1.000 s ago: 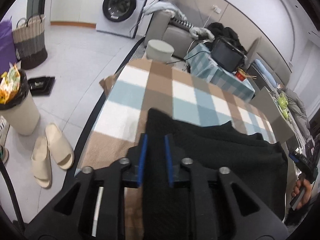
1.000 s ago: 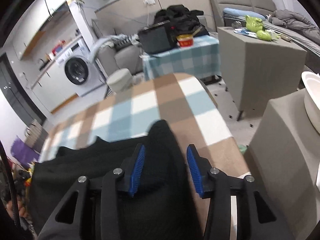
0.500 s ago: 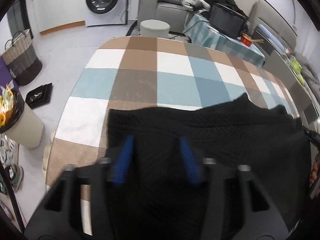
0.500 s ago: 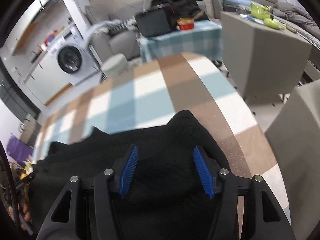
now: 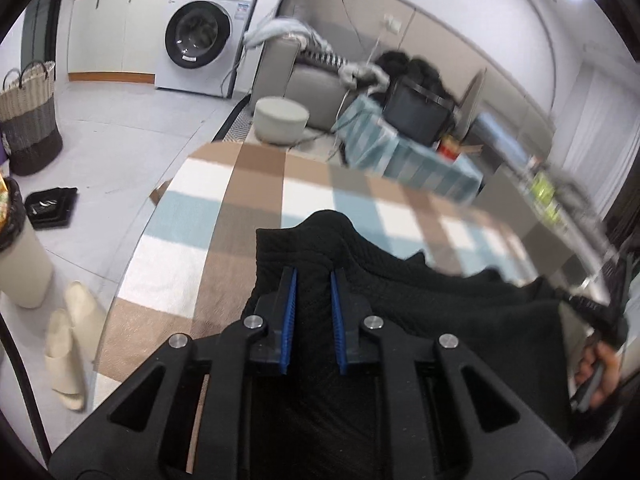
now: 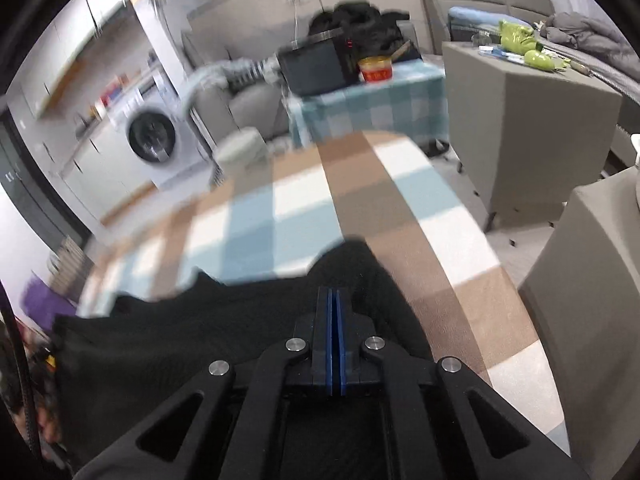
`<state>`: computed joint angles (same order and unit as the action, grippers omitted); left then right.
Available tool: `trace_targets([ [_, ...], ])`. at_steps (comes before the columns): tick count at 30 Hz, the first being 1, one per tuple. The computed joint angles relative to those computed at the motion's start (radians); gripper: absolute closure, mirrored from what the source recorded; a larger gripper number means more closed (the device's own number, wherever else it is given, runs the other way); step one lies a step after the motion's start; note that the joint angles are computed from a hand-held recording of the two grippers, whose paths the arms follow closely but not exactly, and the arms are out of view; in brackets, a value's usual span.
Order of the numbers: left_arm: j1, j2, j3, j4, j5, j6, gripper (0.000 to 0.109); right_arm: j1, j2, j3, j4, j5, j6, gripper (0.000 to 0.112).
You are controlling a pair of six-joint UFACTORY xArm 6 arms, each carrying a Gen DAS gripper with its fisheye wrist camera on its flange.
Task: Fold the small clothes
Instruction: 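Hold the sweatshirt up with both grippers and shake it open, then lower the unfolded sweatshirt flat onto the table and open both grippers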
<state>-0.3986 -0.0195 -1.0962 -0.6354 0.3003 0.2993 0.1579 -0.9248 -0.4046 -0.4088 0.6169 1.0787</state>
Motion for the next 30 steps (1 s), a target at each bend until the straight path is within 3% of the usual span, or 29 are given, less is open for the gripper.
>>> trace_targets([
  [6, 0.039, 0.031, -0.002, 0.131, 0.023, -0.201, 0.096, -0.018, 0.025, -0.026, -0.014, 0.061, 0.041, 0.111],
  [8, 0.055, 0.036, 0.002, 0.116, 0.02, -0.227, 0.096, -0.008, 0.037, -0.042, -0.045, 0.119, 0.088, 0.111],
  [12, 0.073, 0.035, 0.007, 0.122, 0.033, -0.223, 0.096, -0.017, 0.025, -0.039, -0.029, 0.133, 0.087, 0.11],
  [14, 0.071, 0.031, 0.007, 0.145, 0.043, -0.226, 0.096, -0.008, 0.041, -0.055, -0.002, 0.126, 0.049, 0.1],
  [15, 0.067, 0.026, 0.009, 0.137, 0.048, -0.21, 0.095, -0.002, 0.049, -0.061, -0.003, 0.124, 0.05, 0.089],
  [18, 0.056, 0.007, 0.022, 0.148, 0.051, -0.207, 0.095, 0.044, 0.069, -0.089, -0.12, 0.128, 0.149, 0.064],
  [20, 0.047, -0.008, 0.033, 0.149, 0.06, -0.196, 0.095, 0.05, 0.123, -0.116, -0.11, 0.111, 0.121, 0.059],
  [23, 0.034, -0.03, 0.054, 0.194, 0.073, -0.209, 0.095, 0.053, 0.236, -0.158, -0.06, 0.125, 0.05, 0.062],
  [25, 0.031, -0.056, 0.08, 0.187, 0.078, -0.197, 0.095, 0.056, 0.293, -0.179, -0.04, 0.147, 0.008, 0.106],
  [27, 0.036, -0.09, 0.114, 0.186, 0.078, -0.199, 0.095, 0.068, 0.28, -0.168, -0.07, 0.133, 0.019, 0.108],
  [30, 0.049, -0.144, 0.166, 0.194, 0.07, -0.212, 0.095, 0.058, 0.122, -0.077, -0.244, -0.036, 0.154, 0.108],
])
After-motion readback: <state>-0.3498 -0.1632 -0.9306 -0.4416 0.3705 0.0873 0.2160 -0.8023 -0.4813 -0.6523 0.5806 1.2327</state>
